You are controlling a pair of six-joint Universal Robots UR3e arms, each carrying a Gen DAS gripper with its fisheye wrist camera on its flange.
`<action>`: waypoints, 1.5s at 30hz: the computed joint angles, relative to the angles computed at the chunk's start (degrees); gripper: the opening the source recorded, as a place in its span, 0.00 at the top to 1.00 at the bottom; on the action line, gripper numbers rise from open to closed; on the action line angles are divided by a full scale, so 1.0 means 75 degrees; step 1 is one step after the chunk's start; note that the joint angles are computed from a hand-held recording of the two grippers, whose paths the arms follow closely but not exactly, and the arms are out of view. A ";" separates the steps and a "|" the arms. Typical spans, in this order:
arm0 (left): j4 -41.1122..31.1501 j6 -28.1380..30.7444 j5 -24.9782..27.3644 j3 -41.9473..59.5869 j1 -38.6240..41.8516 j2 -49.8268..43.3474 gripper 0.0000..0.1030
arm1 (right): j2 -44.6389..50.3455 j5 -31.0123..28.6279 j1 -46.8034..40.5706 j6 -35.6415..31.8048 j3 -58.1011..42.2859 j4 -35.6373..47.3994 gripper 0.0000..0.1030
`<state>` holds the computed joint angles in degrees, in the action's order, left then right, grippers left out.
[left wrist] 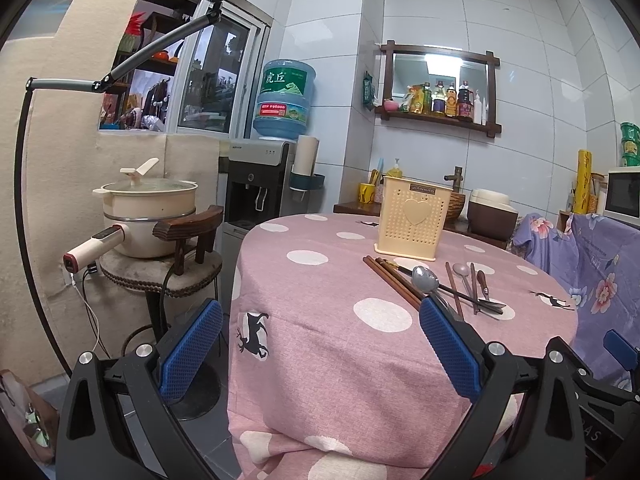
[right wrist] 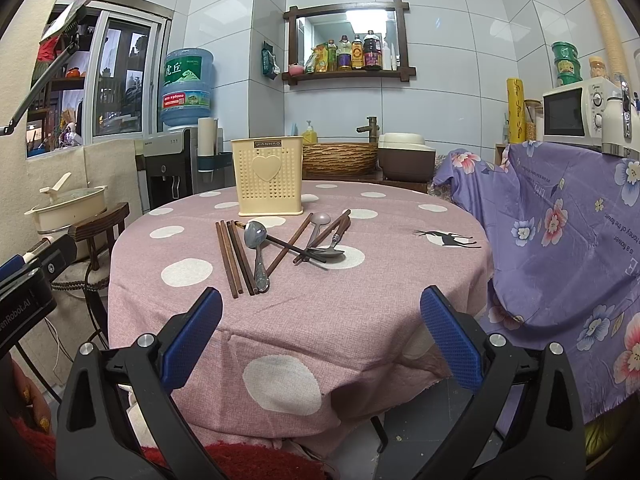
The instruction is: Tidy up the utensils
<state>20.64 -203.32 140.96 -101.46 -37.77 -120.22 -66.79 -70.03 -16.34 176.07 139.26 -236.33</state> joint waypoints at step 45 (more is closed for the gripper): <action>0.0003 -0.0125 -0.0229 -0.0261 0.0156 0.0036 0.05 | 0.0127 -0.0029 0.0084 -0.0054 -0.0198 0.0217 0.05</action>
<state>20.67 -204.26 139.24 -103.42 -36.60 -119.96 -65.84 -70.25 -15.71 175.67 137.78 -234.71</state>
